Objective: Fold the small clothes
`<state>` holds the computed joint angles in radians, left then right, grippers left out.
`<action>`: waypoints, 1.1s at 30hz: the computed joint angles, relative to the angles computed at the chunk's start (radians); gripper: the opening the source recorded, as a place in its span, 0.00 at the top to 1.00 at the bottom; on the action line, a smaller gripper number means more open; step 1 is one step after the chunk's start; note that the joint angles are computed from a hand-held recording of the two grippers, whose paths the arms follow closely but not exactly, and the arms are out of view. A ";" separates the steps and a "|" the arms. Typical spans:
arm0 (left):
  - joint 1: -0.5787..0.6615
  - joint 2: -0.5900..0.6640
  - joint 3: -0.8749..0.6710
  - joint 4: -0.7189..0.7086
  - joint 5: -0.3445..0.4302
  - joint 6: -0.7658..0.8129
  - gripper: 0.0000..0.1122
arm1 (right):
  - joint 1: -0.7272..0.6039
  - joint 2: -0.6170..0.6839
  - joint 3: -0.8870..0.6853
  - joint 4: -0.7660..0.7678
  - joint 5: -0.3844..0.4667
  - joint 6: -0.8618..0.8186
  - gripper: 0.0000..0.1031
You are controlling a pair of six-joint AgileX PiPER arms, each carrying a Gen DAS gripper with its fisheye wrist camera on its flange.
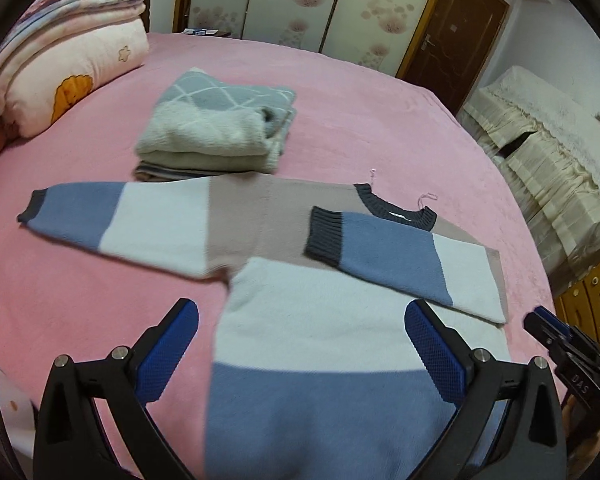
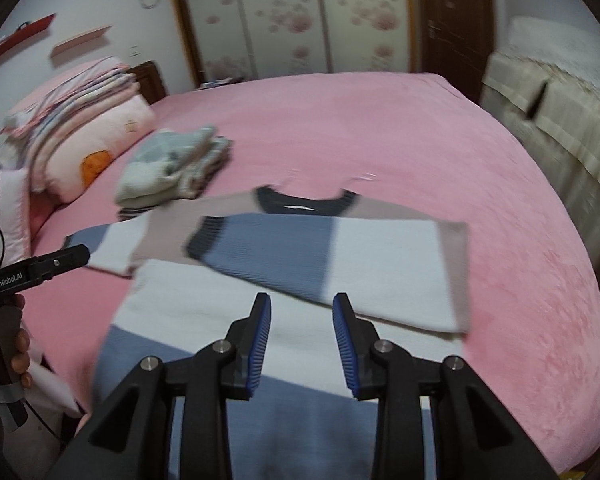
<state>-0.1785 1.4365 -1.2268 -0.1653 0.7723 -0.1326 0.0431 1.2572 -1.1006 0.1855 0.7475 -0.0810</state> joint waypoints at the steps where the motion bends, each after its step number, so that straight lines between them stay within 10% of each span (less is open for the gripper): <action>1: 0.020 -0.017 0.010 -0.012 0.007 0.023 0.09 | 0.050 0.001 -0.011 -0.033 0.000 0.042 0.69; 17: 0.480 -0.078 -0.093 -0.178 0.175 0.394 0.09 | 0.639 0.312 -0.423 -0.333 0.062 0.383 0.69; 33: 0.712 0.461 -0.538 -0.196 0.247 0.339 0.09 | 0.707 0.849 -1.184 -0.427 0.270 0.432 0.69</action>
